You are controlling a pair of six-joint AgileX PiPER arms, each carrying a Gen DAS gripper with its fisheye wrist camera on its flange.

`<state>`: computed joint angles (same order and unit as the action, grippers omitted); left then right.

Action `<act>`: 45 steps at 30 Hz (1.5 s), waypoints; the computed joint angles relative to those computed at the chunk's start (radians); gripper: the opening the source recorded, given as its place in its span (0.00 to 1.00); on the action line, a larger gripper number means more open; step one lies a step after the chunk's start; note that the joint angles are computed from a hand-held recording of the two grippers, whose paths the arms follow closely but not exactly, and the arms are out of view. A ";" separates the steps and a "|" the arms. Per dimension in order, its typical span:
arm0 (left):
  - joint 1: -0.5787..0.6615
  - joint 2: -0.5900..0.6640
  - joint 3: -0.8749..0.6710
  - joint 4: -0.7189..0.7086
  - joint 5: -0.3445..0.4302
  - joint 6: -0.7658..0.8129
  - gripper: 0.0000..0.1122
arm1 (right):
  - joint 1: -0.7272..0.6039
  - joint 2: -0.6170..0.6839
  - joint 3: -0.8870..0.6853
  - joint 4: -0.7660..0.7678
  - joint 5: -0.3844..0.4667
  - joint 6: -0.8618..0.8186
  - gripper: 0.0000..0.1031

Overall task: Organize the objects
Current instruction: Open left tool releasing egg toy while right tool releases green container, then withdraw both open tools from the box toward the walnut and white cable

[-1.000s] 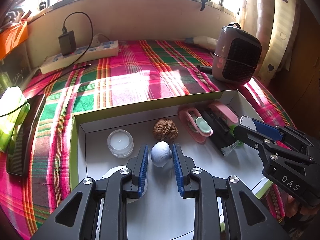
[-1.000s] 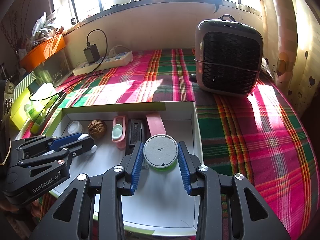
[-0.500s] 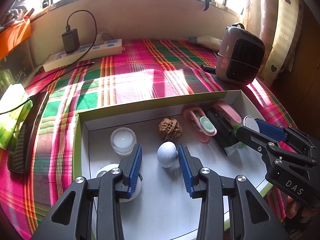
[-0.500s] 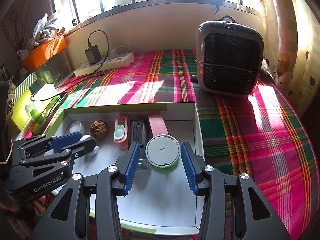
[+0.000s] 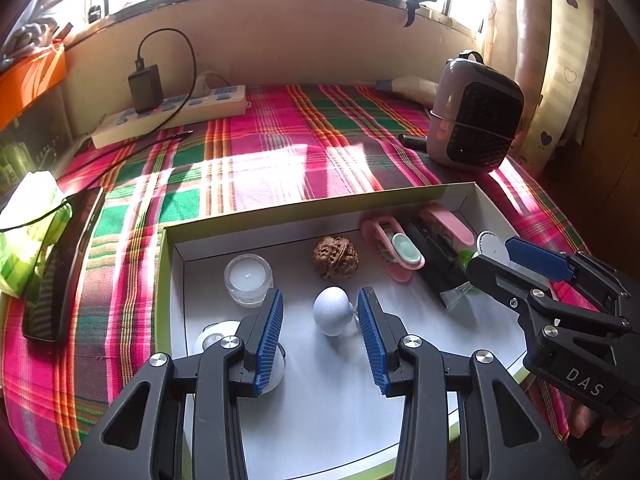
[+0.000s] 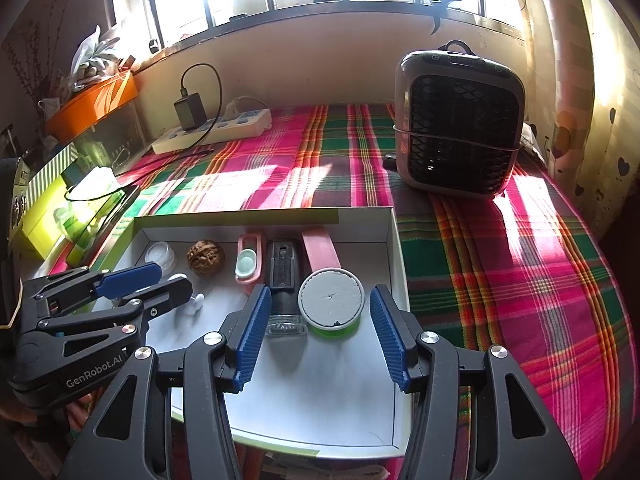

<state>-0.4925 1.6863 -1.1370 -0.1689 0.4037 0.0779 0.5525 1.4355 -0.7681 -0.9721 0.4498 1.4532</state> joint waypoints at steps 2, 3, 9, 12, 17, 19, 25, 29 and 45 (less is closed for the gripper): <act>-0.003 -0.011 0.009 0.017 -0.005 -0.017 0.33 | 0.007 -0.006 0.003 -0.006 0.008 0.008 0.52; -0.004 -0.013 0.010 0.015 -0.002 -0.016 0.33 | 0.009 -0.008 0.004 -0.006 0.011 0.009 0.52; -0.006 -0.038 0.031 0.021 -0.001 -0.029 0.33 | 0.029 -0.021 0.009 -0.008 0.029 0.021 0.52; -0.009 -0.050 0.041 0.037 0.000 -0.047 0.33 | 0.039 -0.028 0.010 -0.006 0.039 0.024 0.53; -0.013 -0.086 0.069 0.039 -0.005 -0.053 0.33 | 0.063 -0.054 0.022 -0.016 0.057 0.040 0.53; -0.015 -0.101 0.080 0.046 -0.006 -0.062 0.33 | 0.077 -0.064 0.026 -0.023 0.072 0.051 0.53; -0.021 -0.142 0.119 0.041 -0.013 -0.066 0.33 | 0.112 -0.095 0.041 -0.028 0.107 0.074 0.53; -0.023 -0.176 0.154 0.032 -0.022 -0.066 0.33 | 0.143 -0.113 0.053 -0.038 0.132 0.096 0.53; -0.038 -0.364 0.331 -0.006 -0.066 -0.033 0.33 | 0.316 -0.205 0.134 -0.075 0.264 0.221 0.53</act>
